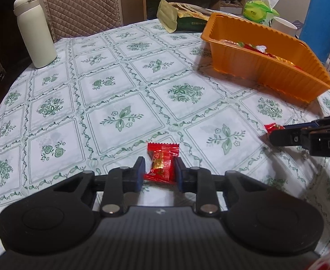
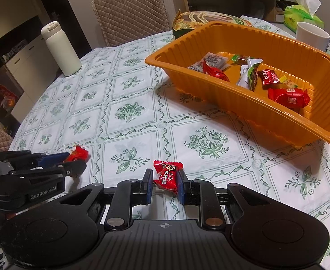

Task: Organize snacks
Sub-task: 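Grasp a red candy with right tool while left tool grasps the other red candy, then carry both red candies over the orange tray with both tools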

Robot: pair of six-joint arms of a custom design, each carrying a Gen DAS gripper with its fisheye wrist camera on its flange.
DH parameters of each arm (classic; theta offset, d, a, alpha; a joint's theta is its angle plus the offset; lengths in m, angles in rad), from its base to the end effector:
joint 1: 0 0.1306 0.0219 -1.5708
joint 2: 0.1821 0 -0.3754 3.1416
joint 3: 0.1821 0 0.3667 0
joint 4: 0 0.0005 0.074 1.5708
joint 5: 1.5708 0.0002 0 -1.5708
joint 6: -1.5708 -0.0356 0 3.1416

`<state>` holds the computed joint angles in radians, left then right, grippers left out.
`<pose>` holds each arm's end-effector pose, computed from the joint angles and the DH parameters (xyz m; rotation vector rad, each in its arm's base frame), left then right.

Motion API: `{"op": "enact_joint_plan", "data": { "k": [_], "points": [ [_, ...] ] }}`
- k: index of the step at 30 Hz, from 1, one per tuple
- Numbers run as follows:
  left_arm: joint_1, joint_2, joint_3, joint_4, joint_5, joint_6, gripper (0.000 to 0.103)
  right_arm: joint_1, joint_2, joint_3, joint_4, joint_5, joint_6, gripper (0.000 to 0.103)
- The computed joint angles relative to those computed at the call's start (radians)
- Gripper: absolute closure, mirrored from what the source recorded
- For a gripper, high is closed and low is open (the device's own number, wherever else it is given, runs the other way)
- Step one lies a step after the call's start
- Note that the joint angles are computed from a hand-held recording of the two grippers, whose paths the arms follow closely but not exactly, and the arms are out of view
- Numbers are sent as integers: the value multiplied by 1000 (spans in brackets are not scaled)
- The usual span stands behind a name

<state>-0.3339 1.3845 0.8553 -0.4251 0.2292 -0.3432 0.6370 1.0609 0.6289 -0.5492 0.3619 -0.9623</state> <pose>0.3747 -0.1391 0.2321 0.9206 2.3373 -0.2853 0.2438 0.1641 0.2432 0.5355 2.4158 0.2229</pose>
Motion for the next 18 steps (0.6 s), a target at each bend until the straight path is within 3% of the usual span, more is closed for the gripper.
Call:
{"op": "enact_joint_plan", "data": {
  "k": [18],
  "points": [
    [-5, -96, -41, -68, 67, 56, 79, 38, -78, -9, -48, 32, -30, 81]
  ]
}}
